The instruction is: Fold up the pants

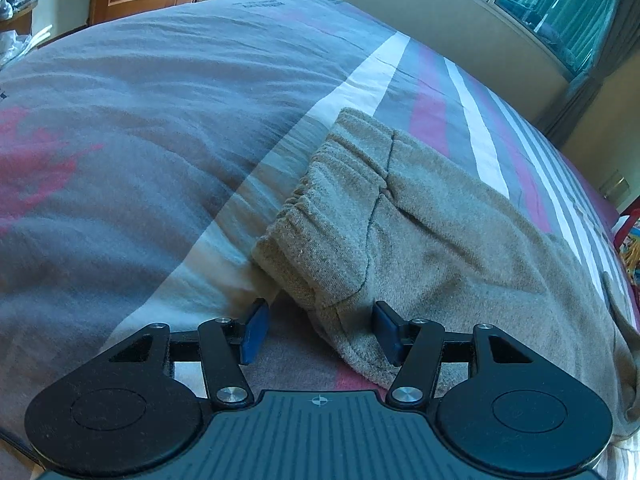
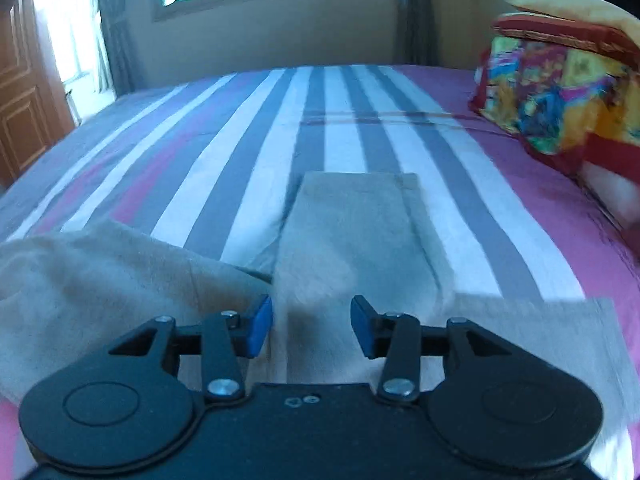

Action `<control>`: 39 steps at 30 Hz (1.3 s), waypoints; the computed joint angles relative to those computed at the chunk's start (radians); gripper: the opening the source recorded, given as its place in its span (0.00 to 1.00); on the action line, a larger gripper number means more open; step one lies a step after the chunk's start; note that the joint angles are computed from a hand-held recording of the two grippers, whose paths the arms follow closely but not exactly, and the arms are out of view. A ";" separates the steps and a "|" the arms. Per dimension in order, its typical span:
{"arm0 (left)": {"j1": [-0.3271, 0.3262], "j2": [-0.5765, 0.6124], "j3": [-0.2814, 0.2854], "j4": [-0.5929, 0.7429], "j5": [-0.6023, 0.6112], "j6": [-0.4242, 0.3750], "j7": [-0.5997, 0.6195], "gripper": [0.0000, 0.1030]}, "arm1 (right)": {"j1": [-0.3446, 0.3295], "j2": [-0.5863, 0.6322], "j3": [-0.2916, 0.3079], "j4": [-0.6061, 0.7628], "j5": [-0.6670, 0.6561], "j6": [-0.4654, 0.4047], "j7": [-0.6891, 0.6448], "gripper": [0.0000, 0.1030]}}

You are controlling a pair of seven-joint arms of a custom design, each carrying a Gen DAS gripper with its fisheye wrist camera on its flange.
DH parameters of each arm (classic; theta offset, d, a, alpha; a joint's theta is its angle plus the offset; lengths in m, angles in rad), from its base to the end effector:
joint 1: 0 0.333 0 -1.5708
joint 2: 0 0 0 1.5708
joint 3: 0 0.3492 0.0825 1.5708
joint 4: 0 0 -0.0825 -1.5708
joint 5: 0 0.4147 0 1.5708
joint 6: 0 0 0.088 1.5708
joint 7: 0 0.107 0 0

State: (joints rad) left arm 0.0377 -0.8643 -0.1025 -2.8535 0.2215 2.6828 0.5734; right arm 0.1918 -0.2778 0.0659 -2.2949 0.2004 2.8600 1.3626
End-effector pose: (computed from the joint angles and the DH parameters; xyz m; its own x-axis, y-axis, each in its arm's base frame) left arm 0.3359 -0.0298 0.5007 0.5699 -0.7413 0.3545 -0.5079 -0.6569 -0.5573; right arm 0.5158 0.1279 0.5802 0.3021 -0.9532 -0.0070 -0.6323 -0.1949 -0.7498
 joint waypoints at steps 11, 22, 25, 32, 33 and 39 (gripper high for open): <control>0.007 0.004 -0.007 -0.006 0.009 0.018 -0.011 0.56 | -0.060 -0.171 -0.007 -0.182 0.073 0.076 0.110 0.04; 0.013 0.012 -0.011 -0.008 0.017 0.035 -0.014 0.56 | 0.004 -0.286 -0.114 -0.272 0.108 0.064 -0.253 0.46; 0.012 0.012 -0.010 -0.010 0.017 0.037 -0.017 0.56 | 0.036 -0.255 -0.102 -0.233 0.006 0.045 -0.450 0.53; 0.012 0.007 -0.007 -0.018 0.015 0.048 -0.016 0.56 | -0.058 -0.179 0.075 -0.247 -0.205 0.100 -0.592 0.46; 0.012 0.006 -0.007 -0.019 0.016 0.051 -0.016 0.56 | -0.068 -0.163 0.092 -0.244 -0.213 0.122 -0.573 0.43; 0.013 0.002 -0.008 -0.026 0.016 0.060 -0.016 0.56 | -0.123 -0.072 0.143 -0.195 -0.258 0.202 -0.483 0.04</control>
